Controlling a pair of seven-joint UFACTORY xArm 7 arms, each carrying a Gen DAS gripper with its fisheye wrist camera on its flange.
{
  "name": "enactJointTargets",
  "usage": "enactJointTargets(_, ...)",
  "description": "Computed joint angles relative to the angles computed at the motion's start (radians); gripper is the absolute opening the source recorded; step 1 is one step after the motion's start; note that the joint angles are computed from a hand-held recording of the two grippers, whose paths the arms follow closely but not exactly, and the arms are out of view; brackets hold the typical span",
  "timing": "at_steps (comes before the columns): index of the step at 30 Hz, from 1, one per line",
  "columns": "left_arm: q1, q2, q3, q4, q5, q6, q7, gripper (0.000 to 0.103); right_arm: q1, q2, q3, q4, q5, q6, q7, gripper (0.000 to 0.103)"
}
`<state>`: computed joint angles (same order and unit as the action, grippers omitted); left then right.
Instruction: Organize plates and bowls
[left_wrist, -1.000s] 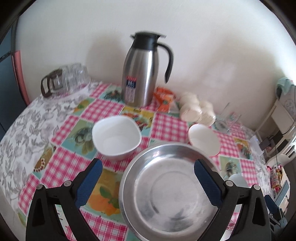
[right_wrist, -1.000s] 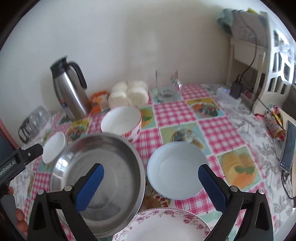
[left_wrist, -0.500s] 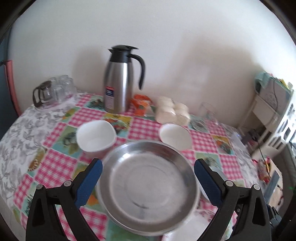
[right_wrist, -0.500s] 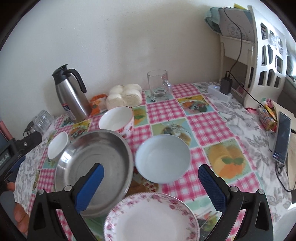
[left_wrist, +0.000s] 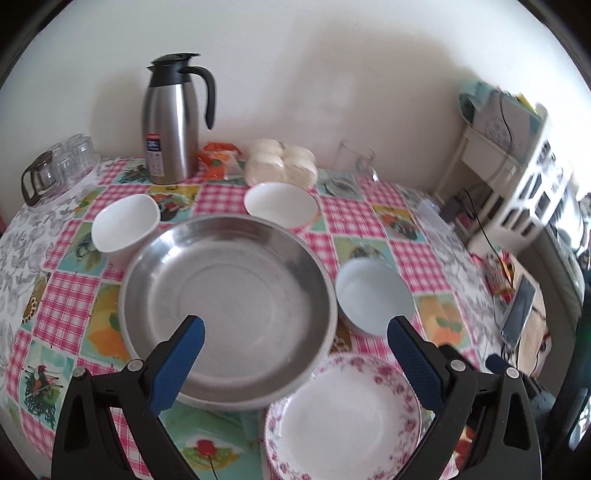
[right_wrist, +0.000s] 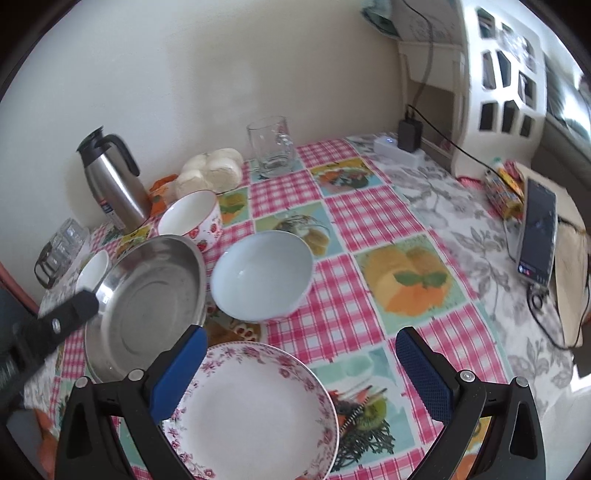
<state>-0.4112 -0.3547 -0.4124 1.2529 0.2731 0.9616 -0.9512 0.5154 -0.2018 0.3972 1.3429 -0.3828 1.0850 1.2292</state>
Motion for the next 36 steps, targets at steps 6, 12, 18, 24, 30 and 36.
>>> enactJointTargets(6,-0.033,-0.003,0.011,-0.025,-0.063,-0.019,0.025,0.099,-0.009,-0.024,-0.023,-0.047,0.092,0.003,0.014,0.103)
enactJointTargets(12,-0.057,-0.008,0.03,-0.044,-0.15,-0.028,0.041,0.099,-0.004,-0.007,-0.037,-0.06,0.174,0.012,-0.034,0.103)
enactJointTargets(18,-0.071,-0.018,0.035,-0.059,-0.2,-0.034,0.055,0.099,0.008,0.005,-0.056,-0.08,0.26,0.016,-0.079,0.103)
enactJointTargets(24,-0.081,-0.002,0.024,-0.043,-0.217,0.055,0.056,0.099,0.011,0.014,-0.065,-0.093,0.317,0.023,-0.095,0.103)
enactJointTargets(30,-0.081,0.004,0.04,-0.052,-0.26,0.144,0.014,0.099,0.01,0.016,-0.08,-0.118,0.385,0.03,-0.097,0.103)
enactJointTargets(36,-0.078,0.008,0.06,-0.077,-0.301,0.191,-0.022,0.099,0.003,0.002,-0.082,-0.139,0.396,0.011,-0.092,0.103)
